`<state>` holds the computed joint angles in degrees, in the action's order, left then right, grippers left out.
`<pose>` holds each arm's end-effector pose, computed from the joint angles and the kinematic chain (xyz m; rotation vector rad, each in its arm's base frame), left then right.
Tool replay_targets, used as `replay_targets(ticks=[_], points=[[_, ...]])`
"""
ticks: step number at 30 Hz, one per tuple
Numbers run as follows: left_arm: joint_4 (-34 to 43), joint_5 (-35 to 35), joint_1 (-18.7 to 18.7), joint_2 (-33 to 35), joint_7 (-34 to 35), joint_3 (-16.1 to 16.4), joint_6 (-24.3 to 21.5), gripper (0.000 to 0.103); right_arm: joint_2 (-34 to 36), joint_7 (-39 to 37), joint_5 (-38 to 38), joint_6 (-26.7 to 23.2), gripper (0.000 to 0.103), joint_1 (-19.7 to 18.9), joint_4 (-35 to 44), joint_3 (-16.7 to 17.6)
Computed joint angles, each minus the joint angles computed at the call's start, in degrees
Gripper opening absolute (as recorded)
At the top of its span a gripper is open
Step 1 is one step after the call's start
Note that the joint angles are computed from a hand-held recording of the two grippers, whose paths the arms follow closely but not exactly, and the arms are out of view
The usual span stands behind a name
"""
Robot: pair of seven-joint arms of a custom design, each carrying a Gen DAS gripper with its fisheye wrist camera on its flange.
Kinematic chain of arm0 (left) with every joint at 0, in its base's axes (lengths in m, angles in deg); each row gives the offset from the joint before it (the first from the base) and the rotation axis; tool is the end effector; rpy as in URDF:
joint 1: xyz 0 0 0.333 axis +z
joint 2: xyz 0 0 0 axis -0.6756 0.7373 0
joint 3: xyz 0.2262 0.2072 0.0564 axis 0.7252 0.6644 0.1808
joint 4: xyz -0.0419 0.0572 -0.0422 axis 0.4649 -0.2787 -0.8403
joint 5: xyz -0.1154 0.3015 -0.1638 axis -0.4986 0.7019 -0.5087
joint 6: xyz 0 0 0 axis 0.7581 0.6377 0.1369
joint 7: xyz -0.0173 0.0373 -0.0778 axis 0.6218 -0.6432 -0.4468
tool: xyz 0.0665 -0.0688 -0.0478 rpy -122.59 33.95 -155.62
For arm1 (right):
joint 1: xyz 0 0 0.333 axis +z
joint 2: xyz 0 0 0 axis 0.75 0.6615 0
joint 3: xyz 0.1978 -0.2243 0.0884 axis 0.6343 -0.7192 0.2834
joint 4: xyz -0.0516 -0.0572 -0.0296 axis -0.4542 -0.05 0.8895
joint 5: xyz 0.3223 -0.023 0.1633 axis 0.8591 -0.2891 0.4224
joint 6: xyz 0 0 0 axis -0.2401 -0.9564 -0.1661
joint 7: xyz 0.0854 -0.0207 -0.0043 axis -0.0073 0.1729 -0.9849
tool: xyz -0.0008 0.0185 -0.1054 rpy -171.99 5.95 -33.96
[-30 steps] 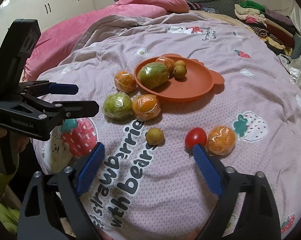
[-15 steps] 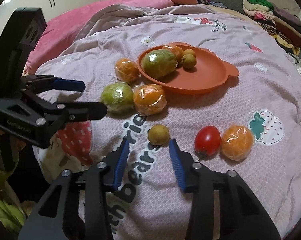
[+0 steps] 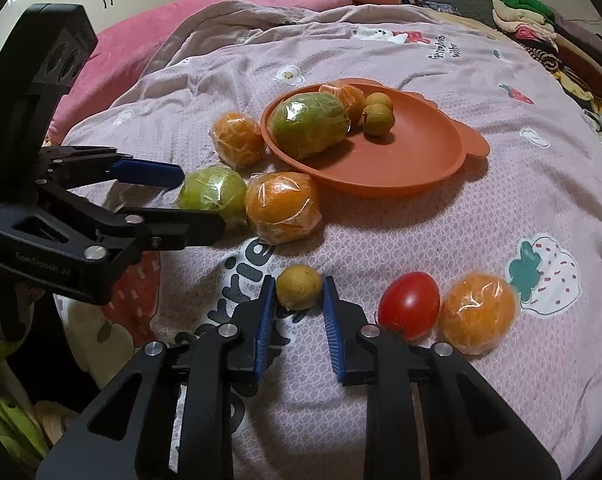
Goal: Organize fruits
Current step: 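Grasp the large bagged green pear with the left tool while the right tool grasps a brown fruit, then carry the bagged green pear with the left tool while the right tool carries the brown fruit to the plate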
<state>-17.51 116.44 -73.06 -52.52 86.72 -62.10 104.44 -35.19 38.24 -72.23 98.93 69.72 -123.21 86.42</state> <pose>0.5276 -0.3810 0.3324 -2.0715 1.9308 -0.7256 0.5758 0.4016 0.3116 -2.3748 0.8865 -0.0889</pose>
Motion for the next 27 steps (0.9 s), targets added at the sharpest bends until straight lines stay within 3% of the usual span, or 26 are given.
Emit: replay_targets(ticks=[5,15,27], points=[[1.74,-0.35,0.09,1.21,1.56,-0.25,-1.07,0.071,0.19,-0.70,0.59,-0.71,0.023,-0.66,0.45,0.61],[5.03,0.83,-0.74,2.92,3.36,-0.40,-3.65,0.043,0.40,-2.16,3.02,-1.67,0.023,-1.68,0.94,1.49],[2.75,-1.40,0.04,1.62,4.48,-0.68,-0.02,0.040,-0.91,-3.74,5.42,-0.92,0.023,-2.49,-0.21,2.07]])
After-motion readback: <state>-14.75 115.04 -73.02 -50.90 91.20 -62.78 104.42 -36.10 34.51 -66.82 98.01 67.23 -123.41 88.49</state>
